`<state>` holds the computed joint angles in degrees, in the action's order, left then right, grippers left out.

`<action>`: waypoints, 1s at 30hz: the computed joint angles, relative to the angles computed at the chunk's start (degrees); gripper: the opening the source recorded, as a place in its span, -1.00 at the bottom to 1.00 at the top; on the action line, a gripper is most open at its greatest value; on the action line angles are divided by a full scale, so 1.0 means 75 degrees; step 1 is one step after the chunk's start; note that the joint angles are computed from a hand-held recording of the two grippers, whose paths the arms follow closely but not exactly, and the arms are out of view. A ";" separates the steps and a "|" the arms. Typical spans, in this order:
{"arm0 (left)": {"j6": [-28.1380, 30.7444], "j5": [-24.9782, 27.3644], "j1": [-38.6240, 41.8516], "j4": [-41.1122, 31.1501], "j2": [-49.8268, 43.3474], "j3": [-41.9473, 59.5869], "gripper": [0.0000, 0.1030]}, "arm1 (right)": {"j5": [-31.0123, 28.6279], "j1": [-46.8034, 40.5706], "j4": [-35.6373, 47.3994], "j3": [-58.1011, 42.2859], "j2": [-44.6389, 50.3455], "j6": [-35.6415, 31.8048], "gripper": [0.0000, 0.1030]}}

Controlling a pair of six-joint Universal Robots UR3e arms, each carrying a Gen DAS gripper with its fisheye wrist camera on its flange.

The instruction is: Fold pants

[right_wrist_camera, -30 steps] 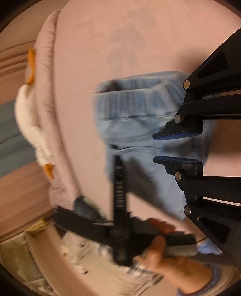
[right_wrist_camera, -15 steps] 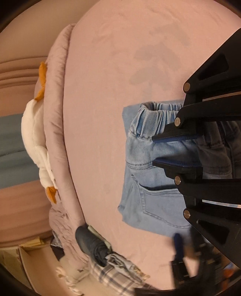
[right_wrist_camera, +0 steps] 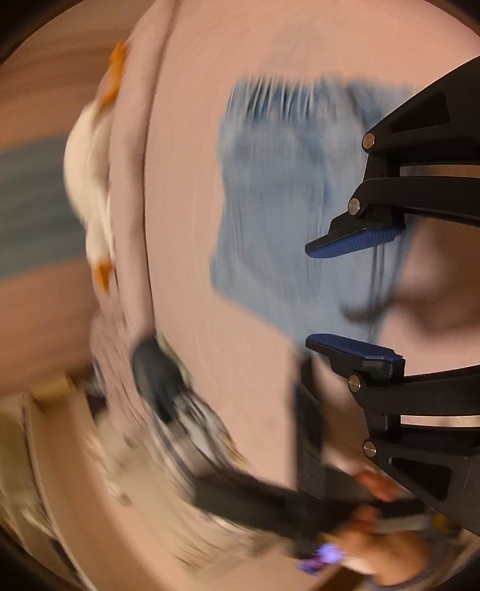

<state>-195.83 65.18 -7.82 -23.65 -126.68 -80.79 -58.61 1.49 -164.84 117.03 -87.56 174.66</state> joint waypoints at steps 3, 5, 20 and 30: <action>0.0014 0.0065 -0.0034 -0.0446 -0.0336 0.0717 0.37 | -0.0514 0.0844 -0.0307 -0.0381 0.0544 -0.0177 -0.13; 0.0083 0.0128 -0.0119 -0.0772 -0.0757 0.1408 0.34 | -0.0619 0.1123 -0.0287 -0.0558 0.0821 -0.0284 -0.15; 0.0840 0.0050 -0.0050 -0.3210 -0.2943 0.5190 -0.24 | 0.0005 0.0801 -0.0411 -0.0420 0.1443 -0.0264 -0.42; 0.0860 0.0720 -0.0279 -0.3078 -0.2837 0.5320 -0.24 | 0.0012 0.0873 -0.0396 -0.0351 0.1365 -0.0151 -0.42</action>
<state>-189.38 70.58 -9.92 -46.73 -147.95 -40.89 -58.52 8.03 -167.81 114.40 -77.32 173.53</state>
